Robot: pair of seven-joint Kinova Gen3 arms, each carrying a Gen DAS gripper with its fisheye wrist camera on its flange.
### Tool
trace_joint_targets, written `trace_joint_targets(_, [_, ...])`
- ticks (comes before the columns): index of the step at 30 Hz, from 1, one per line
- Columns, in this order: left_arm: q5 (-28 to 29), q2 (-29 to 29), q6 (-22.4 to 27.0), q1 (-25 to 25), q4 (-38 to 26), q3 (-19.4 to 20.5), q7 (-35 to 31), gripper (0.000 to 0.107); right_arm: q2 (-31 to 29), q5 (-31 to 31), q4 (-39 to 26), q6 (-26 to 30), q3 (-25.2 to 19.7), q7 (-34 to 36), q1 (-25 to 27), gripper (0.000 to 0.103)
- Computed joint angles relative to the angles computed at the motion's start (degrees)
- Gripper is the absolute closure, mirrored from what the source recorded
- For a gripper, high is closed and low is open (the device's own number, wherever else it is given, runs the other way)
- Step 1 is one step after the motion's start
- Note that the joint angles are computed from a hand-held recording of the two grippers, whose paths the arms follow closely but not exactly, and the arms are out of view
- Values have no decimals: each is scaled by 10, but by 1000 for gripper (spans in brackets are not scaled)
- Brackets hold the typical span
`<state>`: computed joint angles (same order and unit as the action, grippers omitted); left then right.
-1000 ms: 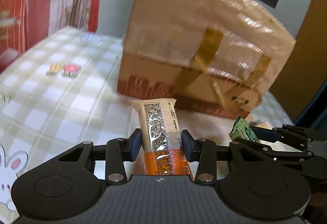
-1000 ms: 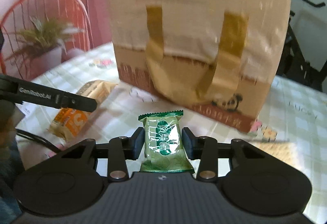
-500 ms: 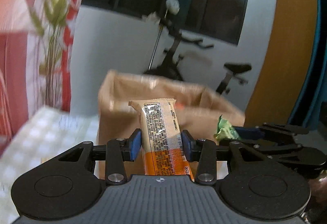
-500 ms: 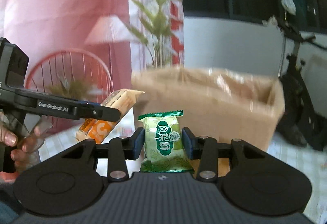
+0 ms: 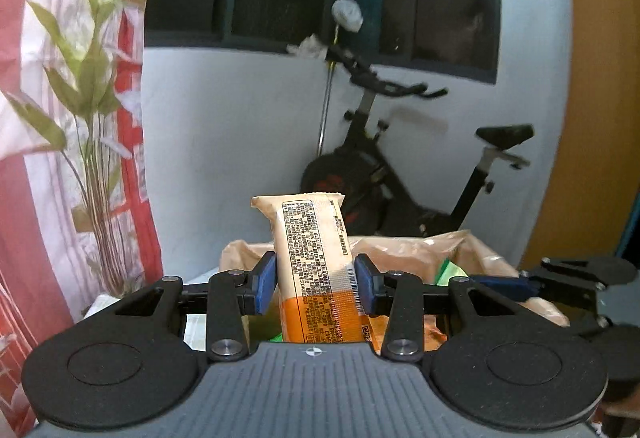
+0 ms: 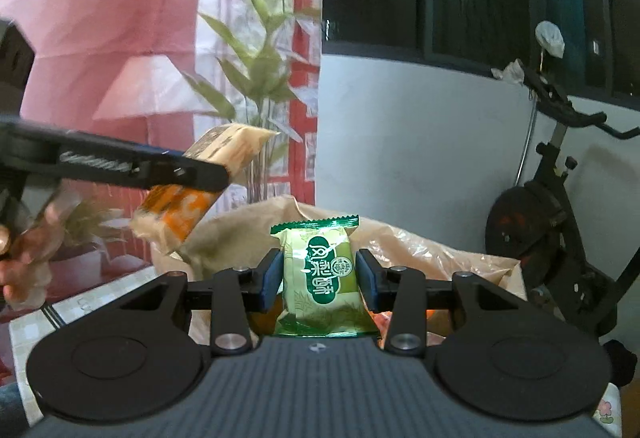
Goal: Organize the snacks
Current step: 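Carry the tan bar and green pastry over the box and open both grippers, then move both grippers back to the table toward the remaining packets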
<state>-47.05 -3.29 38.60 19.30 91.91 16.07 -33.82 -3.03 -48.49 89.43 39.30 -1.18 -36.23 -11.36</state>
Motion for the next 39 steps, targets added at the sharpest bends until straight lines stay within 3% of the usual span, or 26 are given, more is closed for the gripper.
trace_joint_targets(8, [-39, 39, 21, 32, -9, -18, 7, 63, 35, 54, -11, -15, -23, -73, 0, 60])
trace_joint_targets(11, [-51, 40, 29, 43, -3, -26, 26, 50, 41, 68, -18, -8, -28, -94, 5, 57])
trace_joint_targets(14, [-42, 26, 25, 40, 8, -30, 33, 47, 34, 48, -10, -8, -27, -79, 15, 50])
trace_joint_targets(18, [-11, 6, 38, 32, 16, -23, 34, 47, 24, 29, -7, 5, -18, -65, 22, 50])
trace_joint_targets(30, [-59, -60, 108, 6, 84, 77, 146, 45, -33, 3, 30, 63, 27, 2, 22, 50])
trace_joint_targets(39, [-95, -86, 132, -2, 122, 140, 233, 45, -75, -14, 74, 83, 67, 41, 12, 50])
